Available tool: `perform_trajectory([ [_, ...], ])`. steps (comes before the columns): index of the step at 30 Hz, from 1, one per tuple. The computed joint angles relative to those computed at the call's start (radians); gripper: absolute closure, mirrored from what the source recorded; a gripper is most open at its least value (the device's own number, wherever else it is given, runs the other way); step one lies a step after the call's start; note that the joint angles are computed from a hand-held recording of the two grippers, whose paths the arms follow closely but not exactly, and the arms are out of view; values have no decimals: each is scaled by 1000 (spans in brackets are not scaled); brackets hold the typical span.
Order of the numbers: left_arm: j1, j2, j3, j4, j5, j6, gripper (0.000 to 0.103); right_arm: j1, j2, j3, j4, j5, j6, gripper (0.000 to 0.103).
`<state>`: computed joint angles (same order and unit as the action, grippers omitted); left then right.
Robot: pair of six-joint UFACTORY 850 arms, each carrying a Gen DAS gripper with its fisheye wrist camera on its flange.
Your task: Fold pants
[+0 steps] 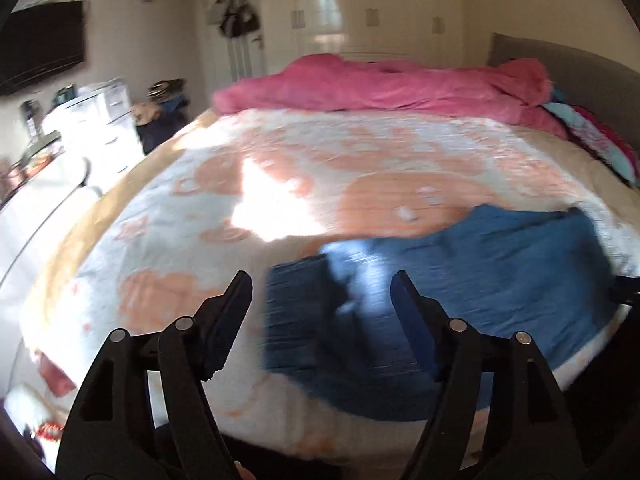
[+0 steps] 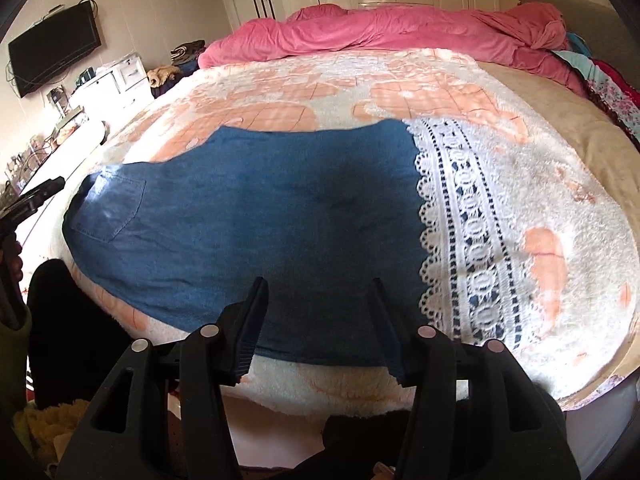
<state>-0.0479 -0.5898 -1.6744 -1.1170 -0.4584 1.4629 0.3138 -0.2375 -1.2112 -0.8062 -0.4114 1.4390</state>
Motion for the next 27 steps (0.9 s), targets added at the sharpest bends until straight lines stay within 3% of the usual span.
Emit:
perform_trajectory([
  [3, -28, -27, -37, 78, -182, -68, 38, -4, -14, -22, 6, -36, -10, 47],
  [6, -71, -62, -58, 171, -267, -121, 38, -11, -29, -31, 61, -90, -42, 43],
  [11, -118, -114, -63, 352, -223, -231, 38, -35, 4, 30, 106, -12, -33, 43],
  [16, -111, -125, -83, 350, -252, -231, 37, -36, 5, 30, 104, -3, -37, 41],
  [18, -101, -130, -113, 324, -306, -238, 37, -28, 24, 41, -8, 11, 79, 41],
  [20, -102, -129, -132, 293, -306, -225, 37, -26, 37, 51, -124, 37, 187, 41],
  [22, -113, -143, -170, 287, -300, -234, 37, -28, 27, 29, -158, 30, 188, 39],
  [27, -160, -267, -404, 371, -342, -378, 37, -43, -35, -48, -161, -5, 140, 39],
])
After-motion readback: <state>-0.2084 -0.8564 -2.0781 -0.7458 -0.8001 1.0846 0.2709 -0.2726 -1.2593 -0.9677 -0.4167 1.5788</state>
